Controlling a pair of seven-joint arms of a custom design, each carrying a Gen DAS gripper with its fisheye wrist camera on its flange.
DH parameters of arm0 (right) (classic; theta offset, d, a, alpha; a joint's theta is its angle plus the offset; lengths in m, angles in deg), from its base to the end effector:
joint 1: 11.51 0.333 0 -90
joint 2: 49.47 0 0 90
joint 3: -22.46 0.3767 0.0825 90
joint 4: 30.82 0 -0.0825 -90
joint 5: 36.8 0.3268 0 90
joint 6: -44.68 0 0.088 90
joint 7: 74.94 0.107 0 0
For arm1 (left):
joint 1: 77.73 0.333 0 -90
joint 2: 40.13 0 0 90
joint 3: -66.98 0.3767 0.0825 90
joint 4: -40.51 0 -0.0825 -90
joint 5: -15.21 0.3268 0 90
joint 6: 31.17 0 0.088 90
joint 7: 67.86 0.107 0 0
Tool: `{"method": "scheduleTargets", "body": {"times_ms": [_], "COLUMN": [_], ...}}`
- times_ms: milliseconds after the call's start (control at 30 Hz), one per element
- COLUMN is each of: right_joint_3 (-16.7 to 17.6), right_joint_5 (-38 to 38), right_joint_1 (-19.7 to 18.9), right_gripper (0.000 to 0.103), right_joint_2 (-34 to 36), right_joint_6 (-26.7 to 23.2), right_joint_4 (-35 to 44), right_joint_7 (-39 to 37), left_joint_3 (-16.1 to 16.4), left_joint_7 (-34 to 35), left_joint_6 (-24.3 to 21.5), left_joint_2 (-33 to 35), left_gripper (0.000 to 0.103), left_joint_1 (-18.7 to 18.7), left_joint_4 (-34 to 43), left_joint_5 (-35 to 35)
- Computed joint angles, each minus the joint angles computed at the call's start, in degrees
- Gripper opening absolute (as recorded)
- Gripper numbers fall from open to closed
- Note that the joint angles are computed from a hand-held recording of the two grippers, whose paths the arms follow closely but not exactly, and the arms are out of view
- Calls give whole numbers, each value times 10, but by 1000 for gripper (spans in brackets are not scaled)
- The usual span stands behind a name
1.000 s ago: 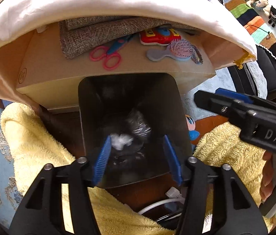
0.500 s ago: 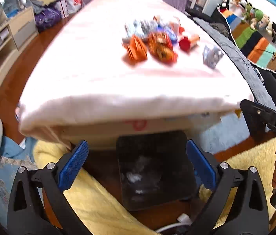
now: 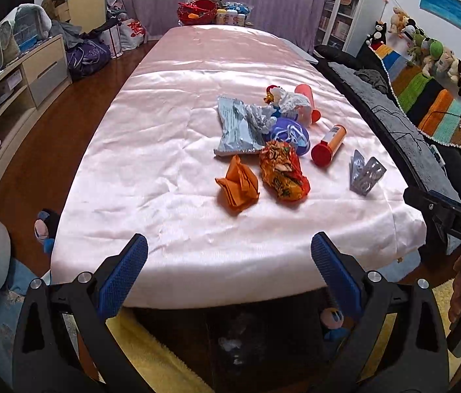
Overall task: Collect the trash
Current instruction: 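Grasp the blister pack with the right gripper while the left grasps the orange cloth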
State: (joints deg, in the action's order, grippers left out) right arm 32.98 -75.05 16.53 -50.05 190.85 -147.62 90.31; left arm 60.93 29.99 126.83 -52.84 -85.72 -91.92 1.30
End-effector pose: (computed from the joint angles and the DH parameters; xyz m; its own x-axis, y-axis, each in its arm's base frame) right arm 0.4142 0.3415 0.5886 -0.1064 -0.9769 -0.1853 -0.7548 0.2006 -0.6245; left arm 0.4449 -0.1061 0.5973 -0.2264 -0.9686 0.1024 -0.7762 0.1159 -0.6198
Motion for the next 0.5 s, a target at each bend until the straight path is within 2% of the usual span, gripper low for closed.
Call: {"method": "scheduleTargets", "body": {"times_ms": [200,333,500], "right_joint_3": [-16,-29,-41], "right_joint_5": [-20,-22,-20], "right_joint_1": [0,3,12], "right_gripper": [92,92,84], "right_joint_2": [37,59,85], "right_joint_6": [8,9,0], "right_joint_4": [32,49,70], "right_joint_7": [-4,-6,-27], "left_joint_3": [-9,-11,-21], "left_joint_7": [-4,10,-2], "left_joint_6": [12,-6,-22], "left_joint_2": [54,87,124], "left_gripper": [94,84,73], "left_joint_1": [5,7,17], "left_joint_4": [41,69,100], "left_joint_5": [14,-2,10]}}
